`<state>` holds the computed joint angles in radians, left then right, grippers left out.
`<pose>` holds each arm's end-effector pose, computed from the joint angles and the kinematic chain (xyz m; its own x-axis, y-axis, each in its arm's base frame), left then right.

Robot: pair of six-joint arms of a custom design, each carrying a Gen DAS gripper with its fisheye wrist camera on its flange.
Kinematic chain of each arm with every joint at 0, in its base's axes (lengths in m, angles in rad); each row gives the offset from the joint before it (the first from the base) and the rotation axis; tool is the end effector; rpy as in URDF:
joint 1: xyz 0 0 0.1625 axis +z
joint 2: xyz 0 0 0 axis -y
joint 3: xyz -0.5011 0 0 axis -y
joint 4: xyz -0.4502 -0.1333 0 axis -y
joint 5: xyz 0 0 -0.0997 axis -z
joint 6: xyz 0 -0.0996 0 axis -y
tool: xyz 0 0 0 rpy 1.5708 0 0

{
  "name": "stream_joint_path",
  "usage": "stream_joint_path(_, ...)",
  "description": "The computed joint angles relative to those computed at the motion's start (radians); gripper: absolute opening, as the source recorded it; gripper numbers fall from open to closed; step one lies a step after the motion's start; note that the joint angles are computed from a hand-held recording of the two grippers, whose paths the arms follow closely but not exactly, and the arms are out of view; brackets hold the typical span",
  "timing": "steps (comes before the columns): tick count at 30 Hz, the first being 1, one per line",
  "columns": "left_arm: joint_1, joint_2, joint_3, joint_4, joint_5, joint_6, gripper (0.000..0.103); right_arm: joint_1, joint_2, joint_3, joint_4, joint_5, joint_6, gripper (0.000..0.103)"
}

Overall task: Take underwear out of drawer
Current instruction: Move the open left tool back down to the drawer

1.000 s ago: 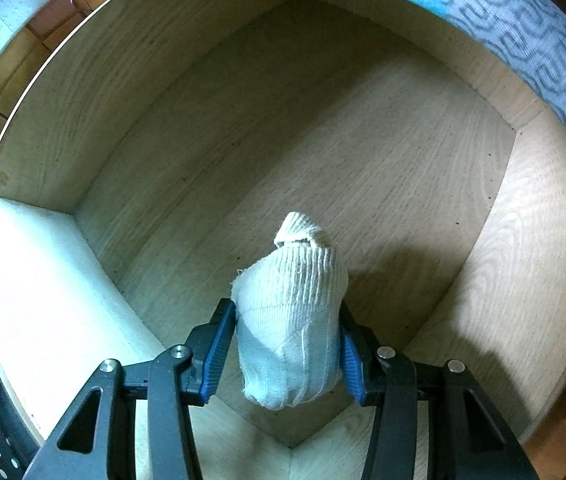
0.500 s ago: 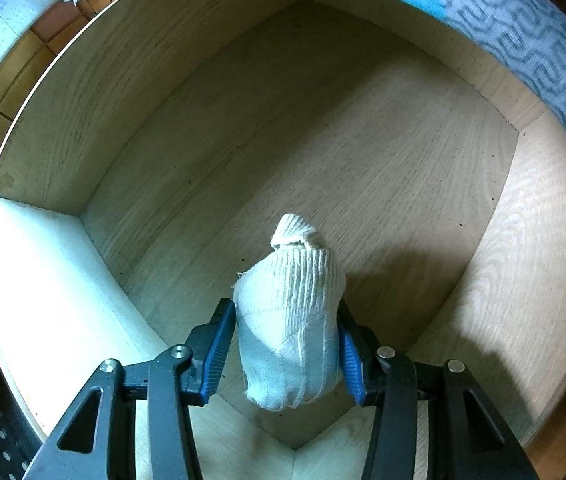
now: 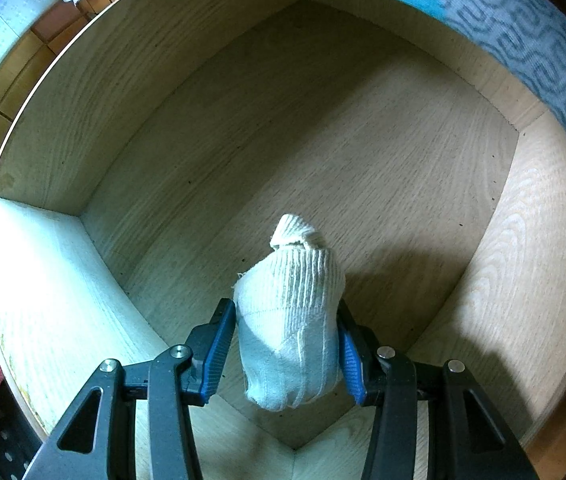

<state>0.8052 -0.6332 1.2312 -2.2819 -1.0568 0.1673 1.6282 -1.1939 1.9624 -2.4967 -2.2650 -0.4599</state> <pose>-0.4818 -0.7643 0.1306 -0.5423 0.6748 -0.5005 0.7899 0.6125 -0.0299 0.1050 -0.6136 0.2555 -0.6676 -0.3874 0.6358 -0.3939 0.9084 0.1400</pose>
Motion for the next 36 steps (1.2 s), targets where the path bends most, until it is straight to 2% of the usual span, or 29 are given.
stream_joint_path(6,-0.025,-0.060,0.101,-0.063,0.067,0.058,0.044,0.002,0.003,-0.002,0.003,0.000,0.004,0.049)
stream_joint_path(14,-0.036,-0.202,0.286,-0.232,0.017,0.063,0.044,0.005,0.010,-0.003,0.004,-0.006,0.010,0.049)
stream_joint_path(19,-0.048,-0.284,0.425,-0.320,0.034,0.055,0.044,0.005,0.008,-0.001,-0.009,0.002,0.009,0.046)
stream_joint_path(23,-0.055,-0.307,0.498,-0.327,0.085,0.049,0.044,0.005,0.006,0.001,-0.015,0.008,0.009,0.045)
stream_joint_path(26,-0.051,-0.322,0.540,-0.288,0.117,0.011,0.044,0.005,0.001,0.005,-0.025,0.015,0.004,0.045)
stream_joint_path(32,-0.021,-0.336,0.568,-0.213,0.105,-0.118,0.044,0.011,-0.008,0.026,-0.067,0.011,-0.005,0.044)
stream_joint_path(36,-0.017,-0.338,0.592,-0.213,0.149,-0.151,0.044,0.016,-0.020,0.043,-0.117,0.016,-0.017,0.044)
